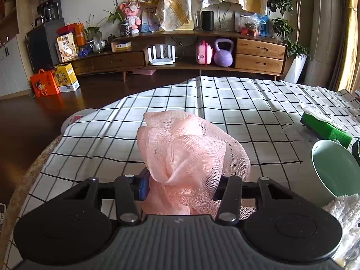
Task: Organize soft objects
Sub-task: 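Carry the puff with the left tool while the right tool carries the bubble wrap to the red box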
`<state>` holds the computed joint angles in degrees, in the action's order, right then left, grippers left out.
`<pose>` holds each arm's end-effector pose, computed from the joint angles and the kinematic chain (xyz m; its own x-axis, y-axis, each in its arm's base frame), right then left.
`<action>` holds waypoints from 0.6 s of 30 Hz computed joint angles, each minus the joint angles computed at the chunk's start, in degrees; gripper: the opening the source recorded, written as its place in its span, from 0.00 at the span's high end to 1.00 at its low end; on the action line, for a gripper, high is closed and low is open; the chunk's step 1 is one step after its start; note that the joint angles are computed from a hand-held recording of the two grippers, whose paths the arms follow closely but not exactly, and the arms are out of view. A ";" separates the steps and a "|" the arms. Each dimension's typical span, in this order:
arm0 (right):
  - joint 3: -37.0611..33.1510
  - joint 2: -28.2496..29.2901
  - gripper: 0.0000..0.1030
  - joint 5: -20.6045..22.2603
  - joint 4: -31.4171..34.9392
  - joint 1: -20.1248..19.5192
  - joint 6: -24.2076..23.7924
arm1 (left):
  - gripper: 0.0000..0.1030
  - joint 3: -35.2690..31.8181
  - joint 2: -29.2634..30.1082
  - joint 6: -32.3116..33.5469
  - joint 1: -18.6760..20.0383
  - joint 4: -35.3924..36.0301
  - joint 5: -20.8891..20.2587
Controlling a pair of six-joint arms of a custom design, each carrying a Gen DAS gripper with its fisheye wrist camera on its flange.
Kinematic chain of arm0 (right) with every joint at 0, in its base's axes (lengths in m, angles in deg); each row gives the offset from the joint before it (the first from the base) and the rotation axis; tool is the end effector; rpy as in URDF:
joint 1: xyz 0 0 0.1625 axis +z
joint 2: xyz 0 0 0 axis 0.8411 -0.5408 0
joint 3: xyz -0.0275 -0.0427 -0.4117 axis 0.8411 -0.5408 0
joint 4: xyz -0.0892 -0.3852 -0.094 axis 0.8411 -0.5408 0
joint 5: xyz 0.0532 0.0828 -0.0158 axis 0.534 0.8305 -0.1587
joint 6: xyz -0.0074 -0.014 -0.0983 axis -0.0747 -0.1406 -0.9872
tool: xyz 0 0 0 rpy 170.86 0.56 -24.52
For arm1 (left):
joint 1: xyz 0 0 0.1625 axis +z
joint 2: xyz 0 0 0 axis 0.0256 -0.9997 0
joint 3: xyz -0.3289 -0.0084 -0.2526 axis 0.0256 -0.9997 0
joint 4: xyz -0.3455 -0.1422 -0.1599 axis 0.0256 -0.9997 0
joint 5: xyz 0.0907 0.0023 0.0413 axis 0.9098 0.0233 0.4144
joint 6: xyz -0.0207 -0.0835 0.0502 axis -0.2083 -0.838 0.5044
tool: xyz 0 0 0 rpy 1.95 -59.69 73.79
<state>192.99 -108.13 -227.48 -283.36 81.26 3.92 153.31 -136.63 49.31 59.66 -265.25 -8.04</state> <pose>0.3644 -0.2435 -0.0528 -0.6488 -0.3130 0.6936 -0.7143 0.5649 -0.4132 0.0175 -0.3984 0.3405 -0.6699 0.0838 -0.7377 0.6051 0.6375 -0.4770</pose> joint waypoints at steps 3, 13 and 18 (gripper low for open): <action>0.59 -0.64 0.83 -0.55 -0.29 0.73 1.51 | 0.58 0.17 -1.98 -1.04 -0.61 1.79 1.42; 5.19 -5.67 0.89 -1.49 -1.97 3.83 8.26 | 0.58 1.65 -15.18 -4.44 -7.76 14.33 5.33; 7.75 -10.02 0.88 -2.71 1.04 6.02 13.48 | 0.58 1.95 -25.92 -11.73 -16.00 32.89 7.53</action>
<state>200.74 -118.16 -230.19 -282.31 87.28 17.40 155.26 -162.55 37.59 43.66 -232.36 -0.51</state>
